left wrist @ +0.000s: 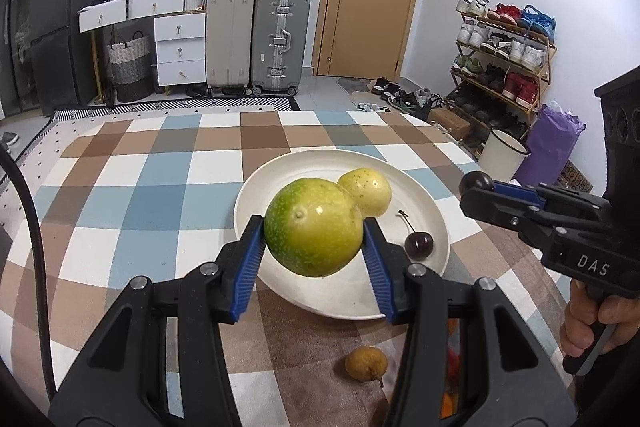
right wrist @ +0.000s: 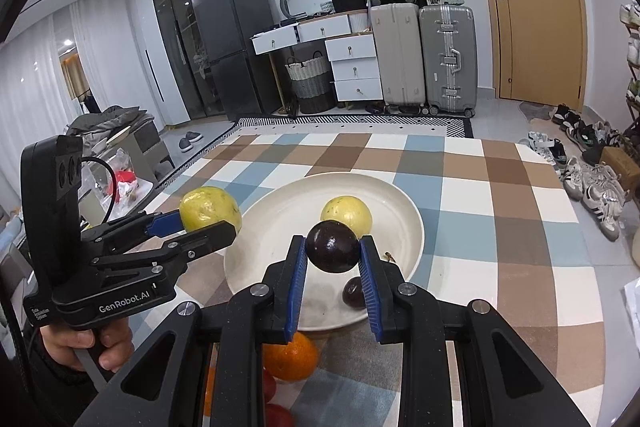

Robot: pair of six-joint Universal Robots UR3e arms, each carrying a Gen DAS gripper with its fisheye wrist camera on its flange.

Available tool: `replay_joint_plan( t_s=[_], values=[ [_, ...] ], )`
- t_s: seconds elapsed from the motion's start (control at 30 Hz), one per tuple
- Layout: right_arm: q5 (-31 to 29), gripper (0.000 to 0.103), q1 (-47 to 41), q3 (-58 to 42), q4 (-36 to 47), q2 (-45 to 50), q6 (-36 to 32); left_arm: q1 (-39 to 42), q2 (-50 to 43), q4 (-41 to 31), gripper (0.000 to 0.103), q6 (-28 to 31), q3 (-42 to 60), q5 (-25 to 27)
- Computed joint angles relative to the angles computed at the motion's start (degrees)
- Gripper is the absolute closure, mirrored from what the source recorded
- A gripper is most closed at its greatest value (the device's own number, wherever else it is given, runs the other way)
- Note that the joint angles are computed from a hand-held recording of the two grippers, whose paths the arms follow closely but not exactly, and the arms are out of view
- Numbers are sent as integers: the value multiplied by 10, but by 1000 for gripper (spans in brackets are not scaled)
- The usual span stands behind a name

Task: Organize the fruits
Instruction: 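Carry both fruits over the plate and open the right tool to drop the cherry, then lower the green-yellow fruit into the plate and open the left tool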

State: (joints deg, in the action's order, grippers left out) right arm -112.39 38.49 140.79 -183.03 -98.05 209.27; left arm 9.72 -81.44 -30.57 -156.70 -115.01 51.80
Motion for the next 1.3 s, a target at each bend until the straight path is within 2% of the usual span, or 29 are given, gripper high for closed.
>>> replay_joint_plan(
  t_s=[0.33, 0.63, 1.0, 1.2, 1.27, 1.3],
  values=[
    [44, 76, -31, 2, -33, 44, -16, -28, -43, 55, 57, -8, -5, 34],
    [86, 76, -55, 8, -58, 90, -26, -43, -64, 59, 57, 0, -2, 52],
    [78, 76, -46, -8, -60, 128, -28, -50, -72, 44, 57, 2, 8, 64],
    [61, 64, -35, 0, -77, 127, -20, -39, -66, 56, 56, -1, -4, 52],
    [56, 62, -33, 2, -77, 123, -19, -34, -60, 57, 55, -3, -8, 47],
    [55, 58, -32, 4, -77, 120, -18, -30, -57, 57, 50, -4, -11, 44]
  ],
)
